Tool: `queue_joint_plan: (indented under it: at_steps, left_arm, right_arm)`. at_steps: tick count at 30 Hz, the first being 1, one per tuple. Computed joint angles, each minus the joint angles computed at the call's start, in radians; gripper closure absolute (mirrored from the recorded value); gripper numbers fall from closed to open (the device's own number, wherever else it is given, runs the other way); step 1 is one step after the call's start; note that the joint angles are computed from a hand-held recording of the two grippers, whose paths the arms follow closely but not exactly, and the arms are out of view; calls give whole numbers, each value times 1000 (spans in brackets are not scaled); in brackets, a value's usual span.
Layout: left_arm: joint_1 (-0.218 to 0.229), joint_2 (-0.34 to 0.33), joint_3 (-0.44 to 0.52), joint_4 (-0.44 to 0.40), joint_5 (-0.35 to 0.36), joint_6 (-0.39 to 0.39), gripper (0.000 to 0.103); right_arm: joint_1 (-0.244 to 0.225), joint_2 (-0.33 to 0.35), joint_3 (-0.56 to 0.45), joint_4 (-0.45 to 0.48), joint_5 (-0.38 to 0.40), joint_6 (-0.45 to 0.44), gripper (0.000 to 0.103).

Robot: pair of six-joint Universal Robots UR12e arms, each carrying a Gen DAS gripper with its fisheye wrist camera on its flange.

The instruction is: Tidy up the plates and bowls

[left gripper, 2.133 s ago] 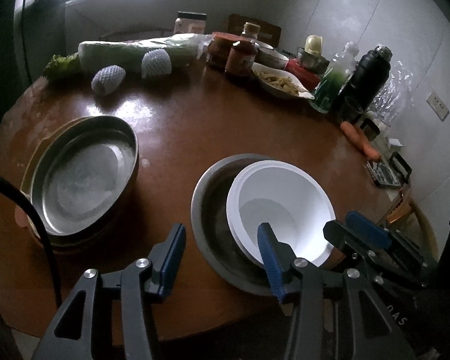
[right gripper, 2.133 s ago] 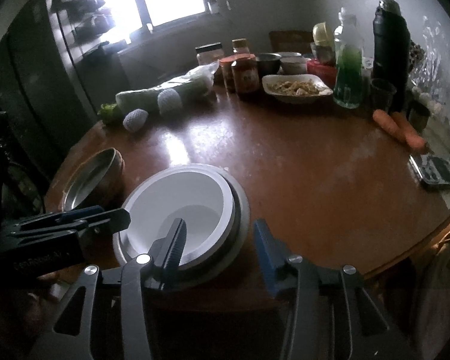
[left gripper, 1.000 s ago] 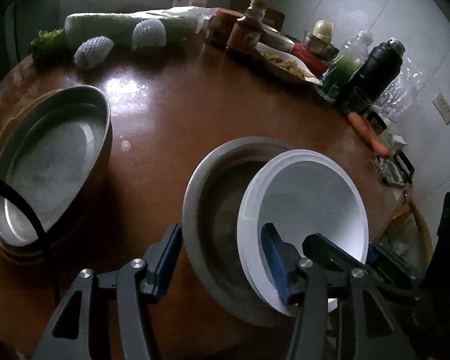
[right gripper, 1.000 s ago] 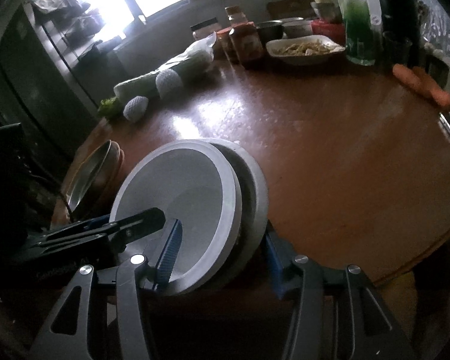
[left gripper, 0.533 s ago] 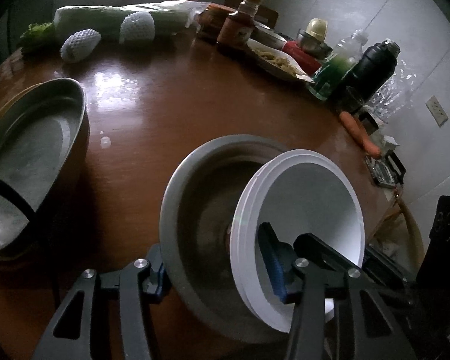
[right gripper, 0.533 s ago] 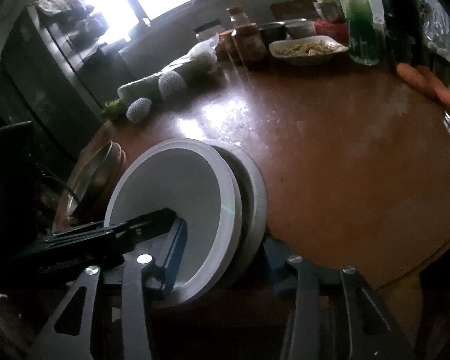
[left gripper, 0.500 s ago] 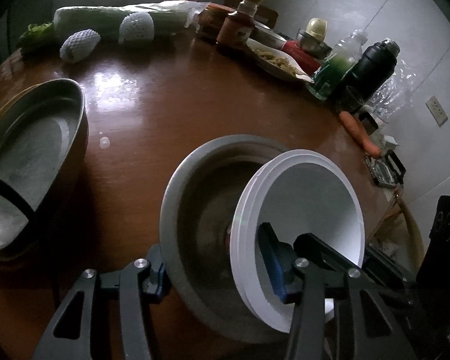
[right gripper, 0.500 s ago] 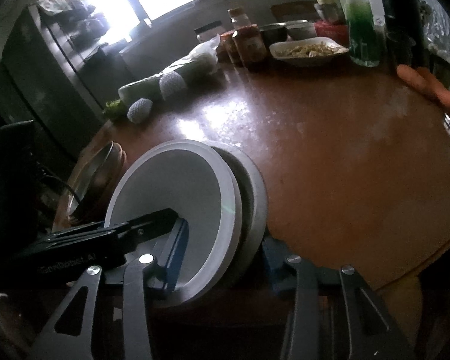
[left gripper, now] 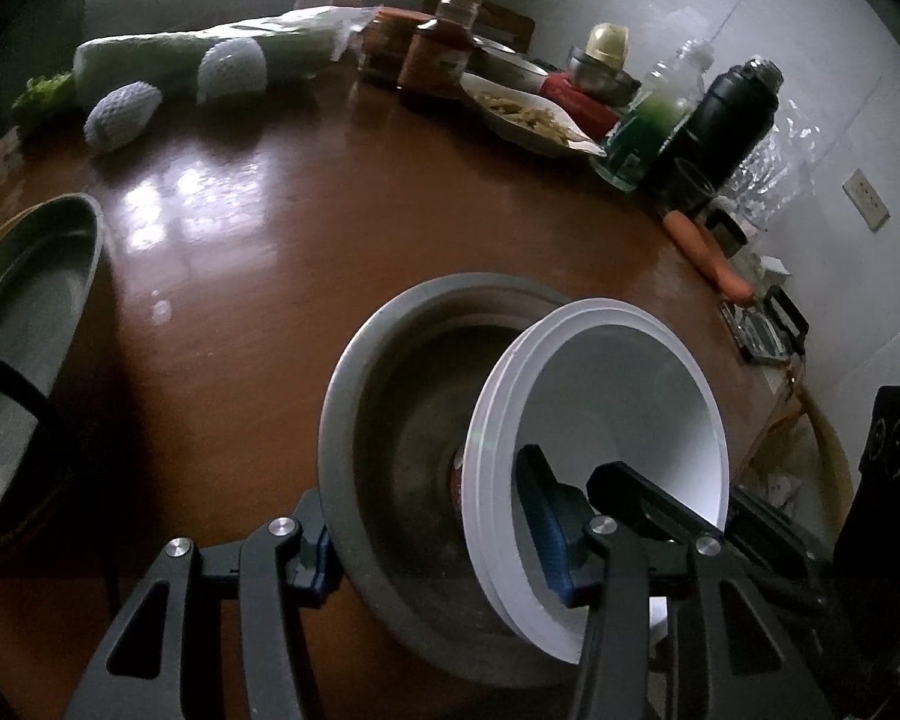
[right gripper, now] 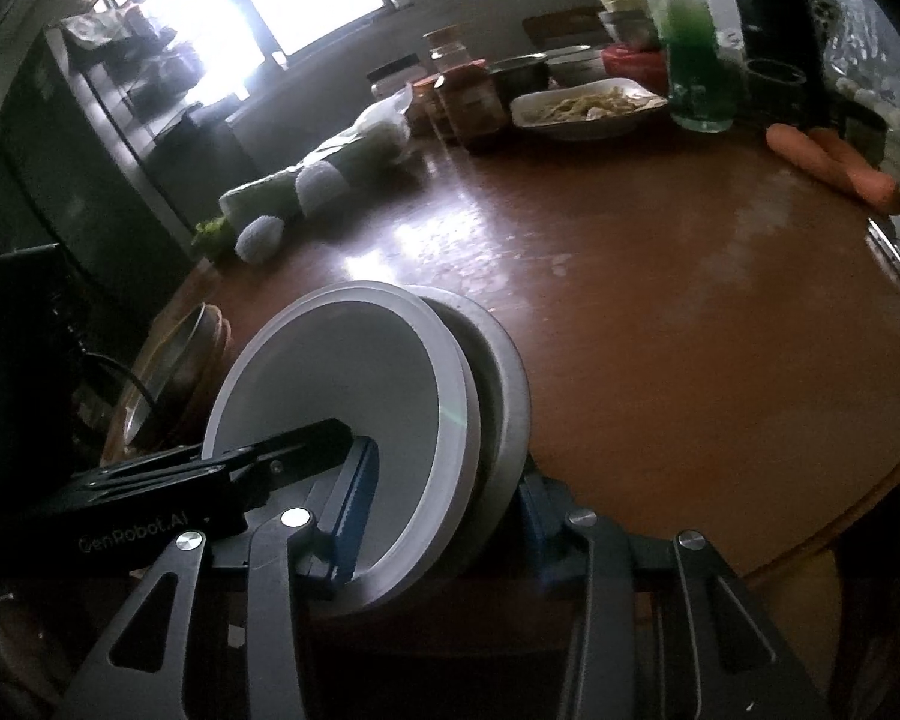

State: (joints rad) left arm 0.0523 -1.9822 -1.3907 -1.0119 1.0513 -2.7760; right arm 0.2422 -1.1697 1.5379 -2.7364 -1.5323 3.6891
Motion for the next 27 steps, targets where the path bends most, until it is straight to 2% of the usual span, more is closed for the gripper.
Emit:
queue_joint_plan:
  at_steps: [11, 27]
  left_arm:
    - [-23, -17, 26, -1, 3, 33, 53]
    - [-33, -36, 61, -7, -10, 63, 53]
  right_arm:
    - [-13, -9, 19, -17, -18, 29, 60]
    - [-18, -4, 3, -7, -54, 49, 60]
